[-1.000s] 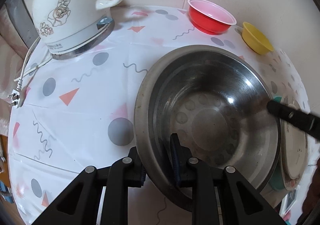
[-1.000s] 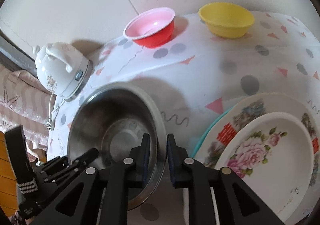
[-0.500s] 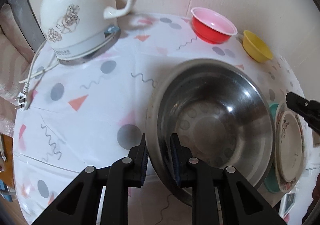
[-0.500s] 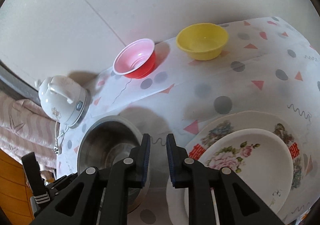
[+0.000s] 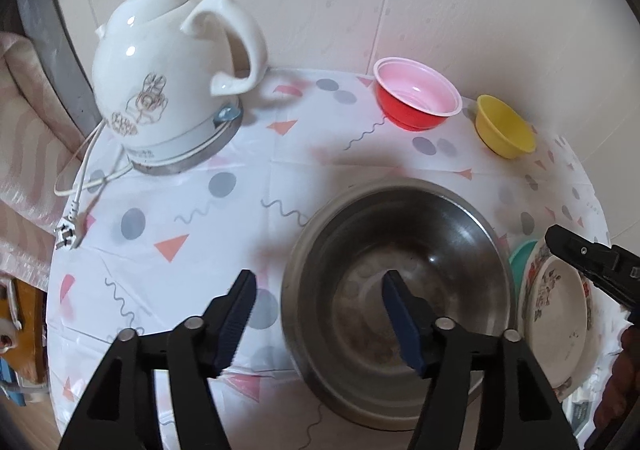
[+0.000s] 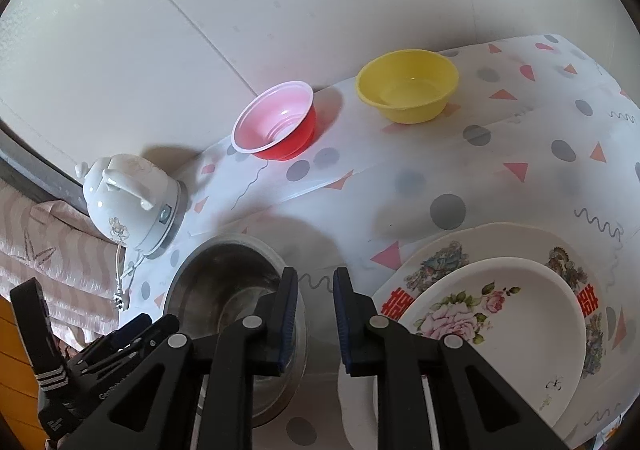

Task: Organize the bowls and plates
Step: 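Move the right tool to the yellow bowl and grasp its rim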

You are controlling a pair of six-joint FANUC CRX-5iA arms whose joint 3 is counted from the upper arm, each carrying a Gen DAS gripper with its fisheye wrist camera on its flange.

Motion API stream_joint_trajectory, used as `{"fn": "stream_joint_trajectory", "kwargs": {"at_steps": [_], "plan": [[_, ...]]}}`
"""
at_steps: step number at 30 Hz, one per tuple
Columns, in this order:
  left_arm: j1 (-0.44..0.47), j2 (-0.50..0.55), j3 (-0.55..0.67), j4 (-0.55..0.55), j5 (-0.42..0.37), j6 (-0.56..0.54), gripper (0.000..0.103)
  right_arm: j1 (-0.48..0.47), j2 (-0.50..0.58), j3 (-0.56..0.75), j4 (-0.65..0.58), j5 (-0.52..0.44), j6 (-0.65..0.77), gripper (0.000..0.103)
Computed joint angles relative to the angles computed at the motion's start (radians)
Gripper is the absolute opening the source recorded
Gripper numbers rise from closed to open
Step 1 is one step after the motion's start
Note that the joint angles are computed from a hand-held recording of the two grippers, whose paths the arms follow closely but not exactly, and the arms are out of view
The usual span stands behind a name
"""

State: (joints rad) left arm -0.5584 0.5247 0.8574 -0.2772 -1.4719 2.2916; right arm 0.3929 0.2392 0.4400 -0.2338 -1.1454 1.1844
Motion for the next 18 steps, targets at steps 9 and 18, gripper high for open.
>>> {"fn": "stream_joint_trajectory", "kwargs": {"at_steps": [9, 18], "plan": [[-0.01, 0.094, 0.156, -0.013, -0.074, -0.035, 0.083, -0.041, 0.033, 0.038, 0.012, -0.018, -0.011, 0.022], [-0.011, 0.298, 0.512, 0.01, -0.225, -0.112, 0.086, -0.107, 0.115, 0.131, 0.035, -0.066, -0.007, 0.027]]}}
